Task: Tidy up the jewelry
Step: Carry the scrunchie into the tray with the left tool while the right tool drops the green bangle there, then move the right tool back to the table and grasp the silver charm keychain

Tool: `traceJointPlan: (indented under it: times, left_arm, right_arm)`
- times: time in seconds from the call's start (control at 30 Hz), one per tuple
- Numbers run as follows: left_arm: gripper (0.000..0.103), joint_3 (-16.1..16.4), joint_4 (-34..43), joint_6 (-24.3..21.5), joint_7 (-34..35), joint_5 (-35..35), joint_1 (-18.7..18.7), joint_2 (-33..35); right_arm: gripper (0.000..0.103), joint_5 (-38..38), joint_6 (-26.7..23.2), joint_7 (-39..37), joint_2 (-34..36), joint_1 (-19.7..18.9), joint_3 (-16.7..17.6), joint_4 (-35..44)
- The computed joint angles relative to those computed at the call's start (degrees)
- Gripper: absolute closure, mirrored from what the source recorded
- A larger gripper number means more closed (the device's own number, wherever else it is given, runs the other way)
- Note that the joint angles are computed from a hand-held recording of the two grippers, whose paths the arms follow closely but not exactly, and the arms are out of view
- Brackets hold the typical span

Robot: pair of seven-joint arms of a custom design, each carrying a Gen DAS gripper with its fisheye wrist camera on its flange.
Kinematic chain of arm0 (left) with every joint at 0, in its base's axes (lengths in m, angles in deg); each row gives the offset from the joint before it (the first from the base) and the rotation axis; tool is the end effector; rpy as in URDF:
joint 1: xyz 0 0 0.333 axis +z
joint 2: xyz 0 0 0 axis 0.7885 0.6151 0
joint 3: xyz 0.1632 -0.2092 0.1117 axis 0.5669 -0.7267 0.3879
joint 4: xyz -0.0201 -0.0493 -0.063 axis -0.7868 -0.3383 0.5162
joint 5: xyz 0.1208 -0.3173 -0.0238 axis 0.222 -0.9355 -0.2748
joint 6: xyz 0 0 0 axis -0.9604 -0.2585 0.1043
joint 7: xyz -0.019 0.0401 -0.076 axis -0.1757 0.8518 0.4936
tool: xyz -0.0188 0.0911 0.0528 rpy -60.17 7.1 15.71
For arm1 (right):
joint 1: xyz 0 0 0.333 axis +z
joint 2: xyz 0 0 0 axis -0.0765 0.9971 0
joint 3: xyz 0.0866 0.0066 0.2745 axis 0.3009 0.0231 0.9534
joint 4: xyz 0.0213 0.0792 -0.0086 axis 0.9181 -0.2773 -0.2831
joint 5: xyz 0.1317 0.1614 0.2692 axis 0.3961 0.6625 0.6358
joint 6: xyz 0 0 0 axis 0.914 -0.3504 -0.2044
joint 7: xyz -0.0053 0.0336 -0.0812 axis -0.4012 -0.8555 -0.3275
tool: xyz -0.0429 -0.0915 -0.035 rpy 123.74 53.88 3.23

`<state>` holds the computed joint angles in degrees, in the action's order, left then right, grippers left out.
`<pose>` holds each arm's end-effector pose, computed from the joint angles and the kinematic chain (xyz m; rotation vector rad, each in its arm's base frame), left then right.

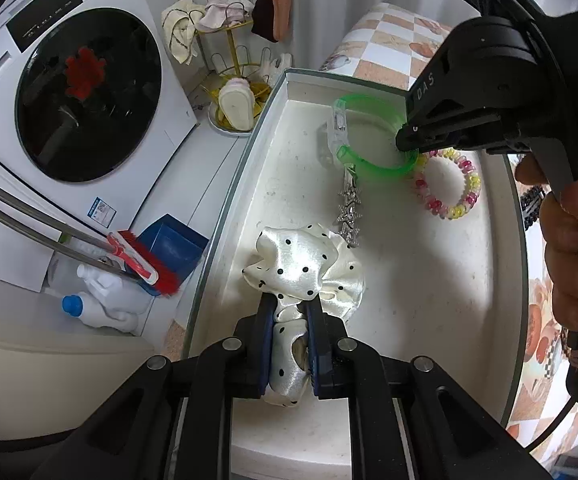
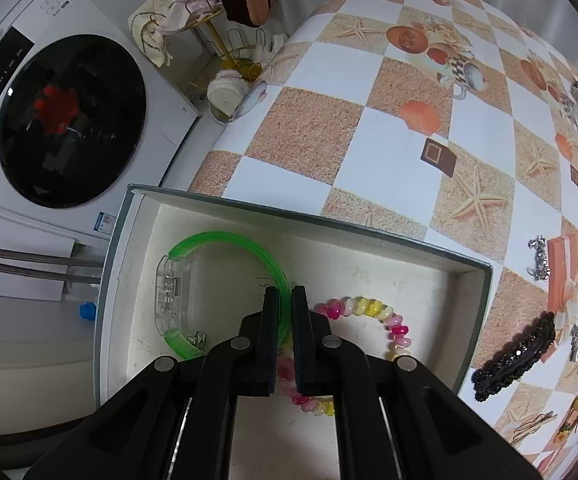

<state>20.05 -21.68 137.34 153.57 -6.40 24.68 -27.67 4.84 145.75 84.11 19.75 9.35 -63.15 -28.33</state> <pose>0.5676 -0.4129 0.4186 -1.6521 2.3659 -0.3911 0.6592 0.2197 0.4146 -1.6519 2.3114 -0.0561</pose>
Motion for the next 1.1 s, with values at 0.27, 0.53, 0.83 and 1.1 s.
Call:
traceJointPlan:
  times: [0.27,0.53,0.83,1.1]
  left_arm:
    - [0.059,0.92,2.11,-2.13,0.28,1.86,-1.50,0.85]
    - [0.012,0.93,0.25,-0.05,-1.18,3.55,-1.55,-0.87]
    - [0.000,0.46,-0.32,0.36,-0.54,3.76,-1.87,-2.12]
    - [0.000,0.05,6.81,-2.29,5.15,3.57,-4.25,0.77]
  right_arm:
    - [0.094,0.52,0.50,-0.85,-0.05,-0.33,0.34,-0.41]
    - [0.052,3.97,7.33,-2.05,-5.53,-2.34,1.57,-8.86]
    - [0.026,6.99,15.23,-1.56,-17.23,-3.99,1.31,-24.25]
    - [0.026,5.80,16.39,1.90,-30.90,-4.31,-2.25,-41.24]
